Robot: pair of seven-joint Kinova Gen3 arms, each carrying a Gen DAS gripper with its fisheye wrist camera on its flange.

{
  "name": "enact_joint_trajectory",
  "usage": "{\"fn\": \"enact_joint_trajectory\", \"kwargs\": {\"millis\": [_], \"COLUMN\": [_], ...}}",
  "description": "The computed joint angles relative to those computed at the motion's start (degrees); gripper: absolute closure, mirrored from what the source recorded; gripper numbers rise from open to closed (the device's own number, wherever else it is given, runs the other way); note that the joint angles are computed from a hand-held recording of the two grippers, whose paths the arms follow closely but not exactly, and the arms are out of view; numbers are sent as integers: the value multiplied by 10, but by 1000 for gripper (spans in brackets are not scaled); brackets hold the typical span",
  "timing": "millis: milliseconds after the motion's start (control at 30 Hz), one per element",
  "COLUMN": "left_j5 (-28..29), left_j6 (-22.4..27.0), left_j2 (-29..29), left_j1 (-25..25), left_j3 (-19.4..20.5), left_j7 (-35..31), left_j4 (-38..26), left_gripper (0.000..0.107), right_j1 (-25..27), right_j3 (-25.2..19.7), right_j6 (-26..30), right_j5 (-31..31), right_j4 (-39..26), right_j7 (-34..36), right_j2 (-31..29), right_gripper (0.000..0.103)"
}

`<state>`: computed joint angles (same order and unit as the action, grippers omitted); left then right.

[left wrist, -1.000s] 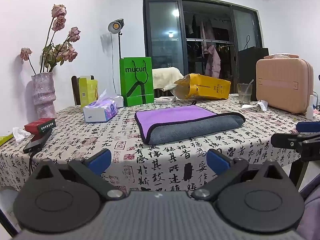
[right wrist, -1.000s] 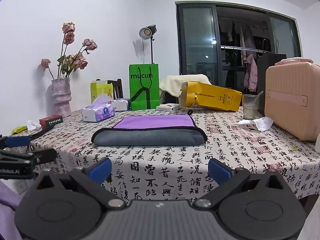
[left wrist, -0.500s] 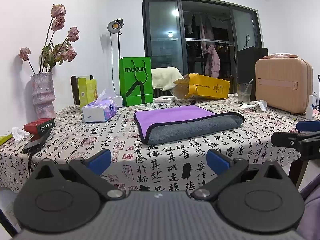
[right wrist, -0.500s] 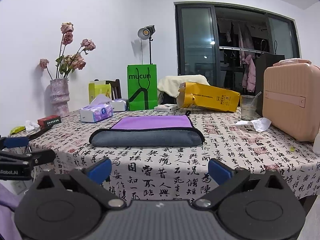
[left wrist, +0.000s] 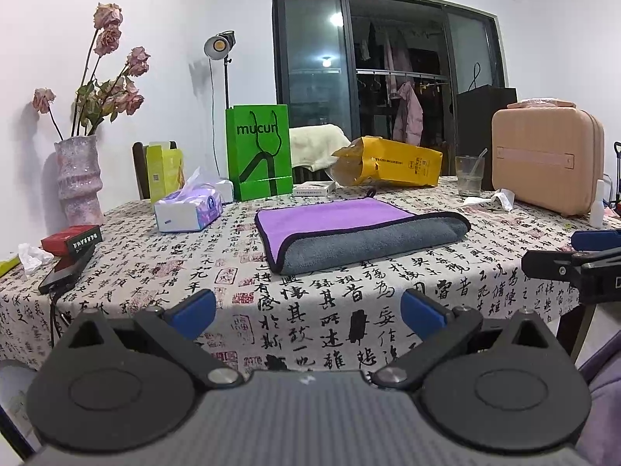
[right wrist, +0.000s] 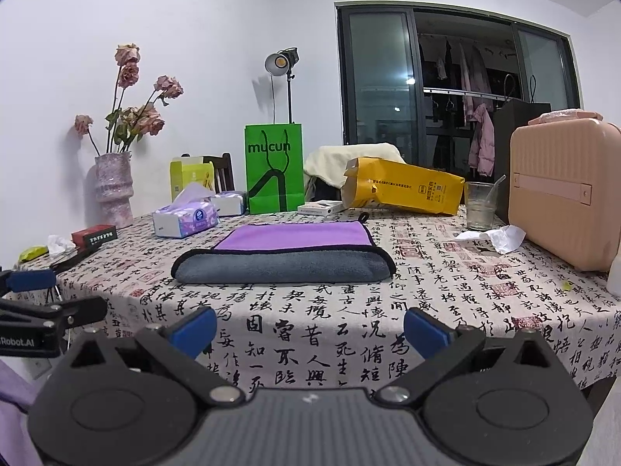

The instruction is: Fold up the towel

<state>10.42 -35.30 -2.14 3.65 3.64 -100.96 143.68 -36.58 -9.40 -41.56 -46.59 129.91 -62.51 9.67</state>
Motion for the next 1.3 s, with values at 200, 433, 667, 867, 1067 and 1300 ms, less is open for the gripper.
{"fn": "enact_joint_trajectory", "kwargs": {"millis": [200, 433, 667, 867, 1067, 1300], "left_j5": [-7, -25, -108, -171, -266, -427], "left_j6": [4, 34, 5, -9, 57, 135], "left_j2": [-1, 6, 32, 88, 135, 186], "left_j1": [-1, -2, -18, -34, -71, -203], "left_j3": [-2, -6, -20, -29, -21, 102], "left_j7": [7, 26, 70, 126, 224, 339], "left_j4": [1, -11, -35, -104, -196, -287], "left_gripper": [4, 4, 4, 4, 8, 16], "right_j1": [-2, 2, 19, 67, 107, 180], "right_j3": [0, 3, 13, 40, 68, 41], "right_j6": [1, 12, 15, 60, 148, 255], "right_j5": [-4, -2, 18, 85, 182, 326], "right_j4": [-5, -5, -16, -74, -157, -263], "right_j7": [8, 3, -8, -20, -30, -137], "right_j2": [1, 4, 7, 33, 77, 132], "right_gripper": [0, 0, 0, 0, 3, 13]}}
